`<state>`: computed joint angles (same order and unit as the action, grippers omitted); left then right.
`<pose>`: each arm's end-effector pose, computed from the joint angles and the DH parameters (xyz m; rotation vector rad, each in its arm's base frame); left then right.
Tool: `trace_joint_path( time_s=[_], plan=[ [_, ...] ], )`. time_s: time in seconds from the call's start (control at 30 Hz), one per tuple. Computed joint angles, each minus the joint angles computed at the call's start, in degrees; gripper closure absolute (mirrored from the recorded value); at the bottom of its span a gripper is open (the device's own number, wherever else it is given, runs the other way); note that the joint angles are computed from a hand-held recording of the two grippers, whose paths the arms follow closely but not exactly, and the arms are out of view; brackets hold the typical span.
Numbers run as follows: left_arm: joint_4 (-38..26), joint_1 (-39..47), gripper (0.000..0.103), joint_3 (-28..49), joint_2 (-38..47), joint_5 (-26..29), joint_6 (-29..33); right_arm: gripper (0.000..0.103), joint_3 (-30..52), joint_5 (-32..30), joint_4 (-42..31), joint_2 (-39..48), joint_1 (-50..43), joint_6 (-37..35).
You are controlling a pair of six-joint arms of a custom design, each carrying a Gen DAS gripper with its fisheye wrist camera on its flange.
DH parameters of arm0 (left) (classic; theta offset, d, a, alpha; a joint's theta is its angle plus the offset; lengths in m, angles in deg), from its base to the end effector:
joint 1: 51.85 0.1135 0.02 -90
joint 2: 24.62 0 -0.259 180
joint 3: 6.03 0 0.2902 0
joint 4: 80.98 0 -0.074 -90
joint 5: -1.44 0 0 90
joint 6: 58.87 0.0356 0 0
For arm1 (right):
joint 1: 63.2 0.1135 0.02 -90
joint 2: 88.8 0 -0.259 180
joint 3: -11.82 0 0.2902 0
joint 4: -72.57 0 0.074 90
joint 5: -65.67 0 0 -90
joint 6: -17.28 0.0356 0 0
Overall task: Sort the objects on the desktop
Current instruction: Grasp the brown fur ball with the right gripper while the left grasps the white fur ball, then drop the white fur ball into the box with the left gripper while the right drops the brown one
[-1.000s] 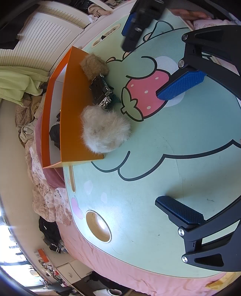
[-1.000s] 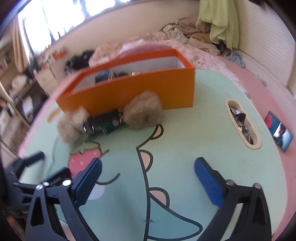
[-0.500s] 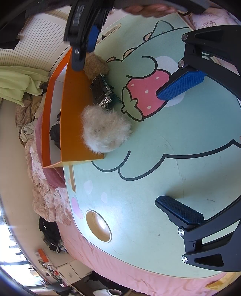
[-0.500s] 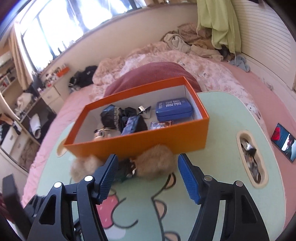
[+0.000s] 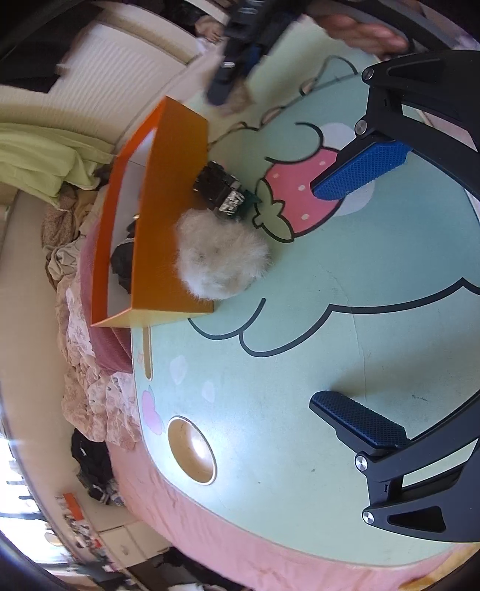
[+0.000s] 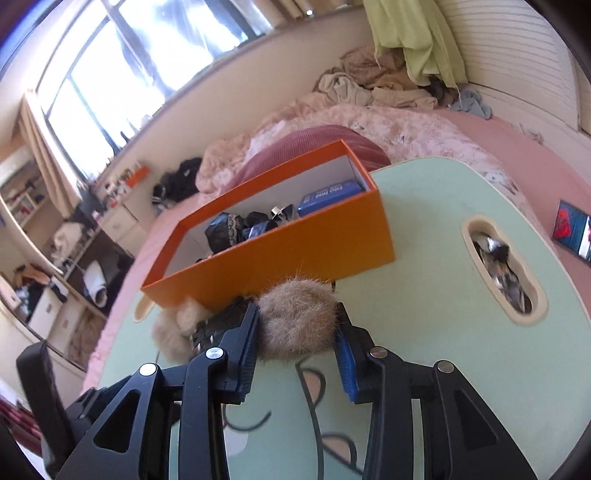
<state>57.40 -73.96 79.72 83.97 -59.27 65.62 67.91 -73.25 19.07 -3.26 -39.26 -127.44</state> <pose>0.3782 -0.1725 0.1516 1.3595 2.2022 -0.6081 0.2309 0.1319 0.1324 -1.6979 1.9577 1.0938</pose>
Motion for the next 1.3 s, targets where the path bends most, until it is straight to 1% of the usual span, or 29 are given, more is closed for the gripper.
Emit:
trace_joint_path(
  time_s=[0.03,0.1,0.13,0.17,0.23,0.33,0.4,0.43,0.47,0.53,0.57,0.6,0.77,0.9,0.97,1.03,1.1,1.13,1.17,1.2,1.23,1.27,1.3],
  plan=[
    [-2.7,0.8,0.001,2.4,1.4,2.6,-0.3,0.067,0.8,-0.4,-2.3,1.1,-0.9,-2.2],
    [-6.3,1.4,0.007,6.3,3.6,6.2,-1.2,0.067,1.4,-0.6,-4.5,1.5,-1.4,-3.8],
    [-7.9,1.5,0.016,8.6,4.7,7.8,-2.2,0.067,1.4,-0.6,-4.6,1.5,-1.3,-3.8],
    [-8.9,1.2,0.022,10.2,5.5,8.2,-3.0,0.067,1.6,-0.4,-4.6,1.7,-0.9,-3.6],
    [-10.4,-0.2,0.027,13.7,7.3,7.6,-4.5,0.067,1.6,0.1,-4.8,1.8,-0.6,-3.7],
    [-9.9,-3.1,0.037,16.9,9.5,4.4,-6.3,0.067,1.9,0.3,-4.6,2.4,-0.3,-3.2],
    [-9.2,-4.5,0.039,17.7,10.6,2.5,-6.0,0.066,2.6,0.4,-5.0,3.4,-0.4,-3.3],
    [-9.6,-5.1,0.049,18.3,11.5,1.7,-5.4,0.066,2.7,0.6,-5.0,3.7,-0.4,-3.1],
    [-11.3,-5.2,0.057,19.3,12.4,2.0,-4.3,0.066,2.9,0.7,-5.1,4.0,-0.4,-3.0],
    [-9.7,-4.3,0.064,16.7,10.8,3.1,-2.6,0.066,3.2,0.7,-5.3,4.3,-0.5,-3.0],
    [-9.9,-3.5,0.076,16.1,10.6,4.3,-2.0,0.066,3.3,0.6,-5.4,4.4,-0.6,-3.2],
    [-10.5,-2.8,0.078,16.4,10.9,5.1,-1.8,0.066,3.2,0.5,-5.4,4.3,-0.7,-3.2],
    [-12.9,2.4,0.078,15.6,9.2,9.8,-0.6,0.066,2.9,-0.4,-5.8,3.4,-1.1,-4.0],
    [-16.3,2.9,0.078,19.0,8.2,12.6,0.2,0.066,5.0,-1.8,-8.3,2.5,0.4,-2.9],
    [-19.2,1.5,0.078,22.9,8.8,14.0,0.1,0.066,5.2,-3.9,-7.9,-0.2,2.0,-0.1],
    [-20.1,-1.5,0.078,27.4,9.6,13.8,-1.9,0.066,4.7,-4.2,-4.8,-4.1,5.5,4.0],
    [-18.3,-4.8,0.076,30.6,10.2,11.4,-4.7,0.064,4.3,-1.5,0.8,-7.2,10.8,11.4],
    [-17.6,-6.4,0.071,32.8,11.2,10.0,-6.6,0.063,4.8,0.4,2.8,-7.6,13.4,14.3],
    [-17.3,-7.3,0.059,34.1,11.8,9.0,-7.9,0.055,5.2,2.4,5.5,-7.7,16.2,17.7],
    [-16.8,-8.0,0.053,35.2,12.3,8.2,-9.4,0.043,5.7,3.0,6.5,-7.2,17.1,18.9],
    [-15.7,-8.3,0.040,35.0,12.2,8.0,-10.7,0.016,6.1,3.6,8.0,-6.6,18.0,20.8],
    [-13.1,-8.0,0.034,32.5,10.7,8.3,-12.0,0.009,5.8,3.8,9.4,-6.5,17.8,22.3],
    [-11.2,-7.5,0.032,30.1,9.4,8.9,-12.3,0.009,5.2,2.7,9.9,-6.7,16.8,22.4]
  ],
)
